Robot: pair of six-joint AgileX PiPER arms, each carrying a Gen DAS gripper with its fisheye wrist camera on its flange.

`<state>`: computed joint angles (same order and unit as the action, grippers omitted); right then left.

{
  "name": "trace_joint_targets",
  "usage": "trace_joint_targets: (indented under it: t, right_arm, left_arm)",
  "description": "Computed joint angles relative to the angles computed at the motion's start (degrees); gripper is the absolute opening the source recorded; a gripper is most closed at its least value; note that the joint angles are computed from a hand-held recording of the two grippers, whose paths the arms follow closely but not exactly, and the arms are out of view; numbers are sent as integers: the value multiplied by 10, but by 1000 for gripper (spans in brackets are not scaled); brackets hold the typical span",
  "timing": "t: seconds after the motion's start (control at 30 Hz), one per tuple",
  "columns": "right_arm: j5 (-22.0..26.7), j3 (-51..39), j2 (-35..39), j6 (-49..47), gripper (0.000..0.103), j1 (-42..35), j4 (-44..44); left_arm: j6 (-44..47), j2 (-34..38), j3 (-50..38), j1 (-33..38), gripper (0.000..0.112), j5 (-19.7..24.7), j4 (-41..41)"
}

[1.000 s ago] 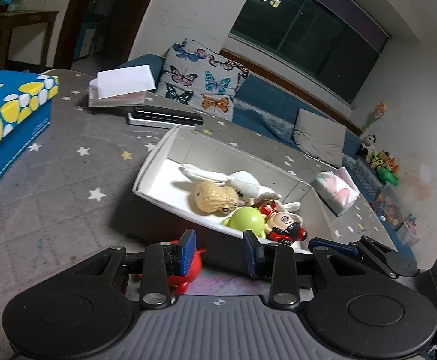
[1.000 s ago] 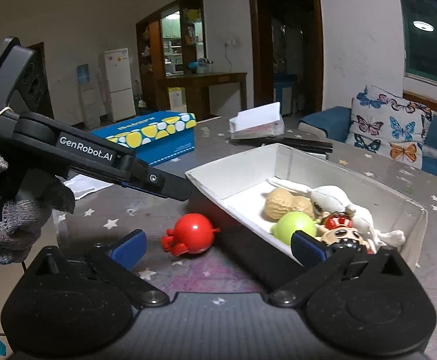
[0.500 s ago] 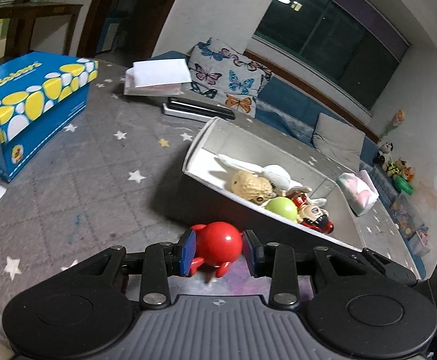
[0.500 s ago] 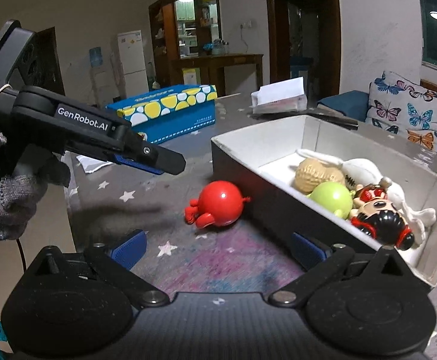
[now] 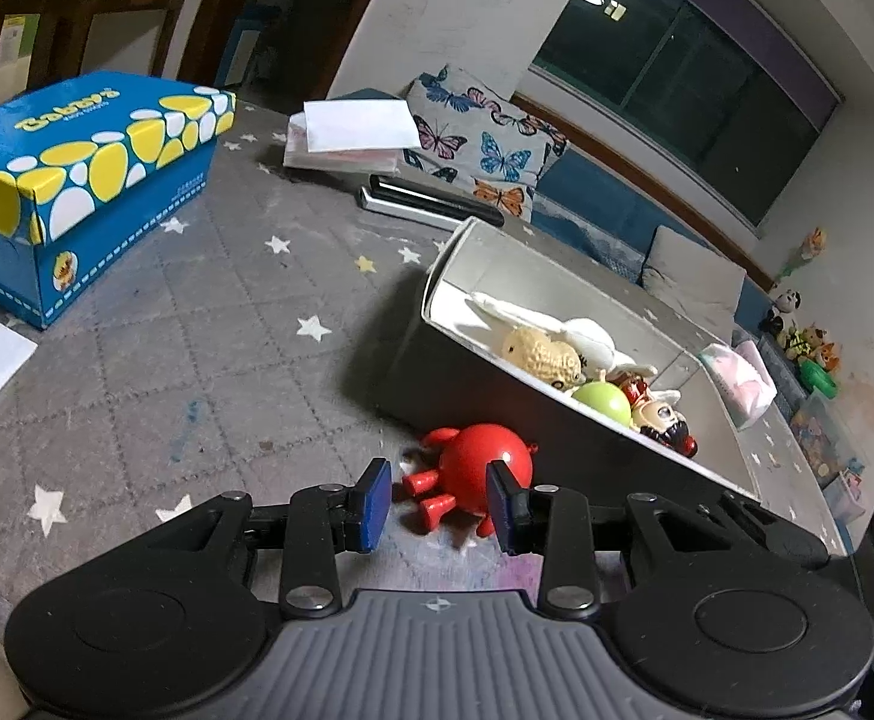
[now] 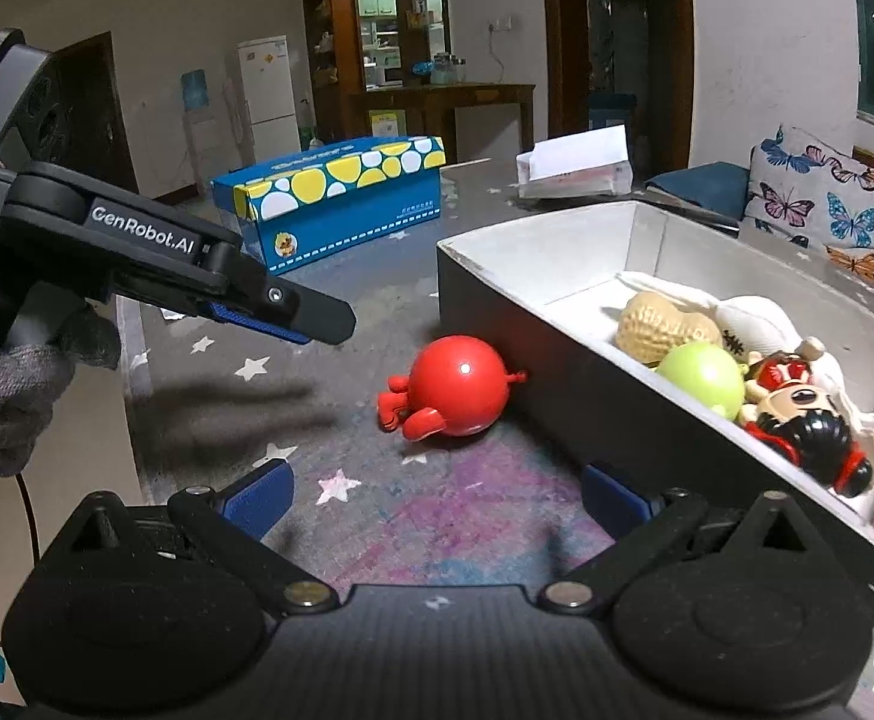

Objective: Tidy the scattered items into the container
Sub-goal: 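Move both grippers out of the box toward the red round toy, then close the left and right grippers on the red round toy together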

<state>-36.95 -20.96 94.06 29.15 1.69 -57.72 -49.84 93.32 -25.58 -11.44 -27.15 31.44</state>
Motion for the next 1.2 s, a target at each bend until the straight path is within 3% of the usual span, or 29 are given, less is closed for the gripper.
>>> trace_joint_targets:
  t: [0.4, 0.87, 1.2]
  right_arm:
    - [20, -50, 38, 29, 94, 30, 11]
    - [0, -93, 90, 90, 92, 48, -4]
    - [-5, -125, 114, 179, 72, 43, -39]
  left_arm:
    - [-30, 28, -27, -2, 37, -1, 41]
    - [-97, 71, -80, 12, 37, -8, 118]
    - [-160, 96, -109, 23, 37, -9, 189]
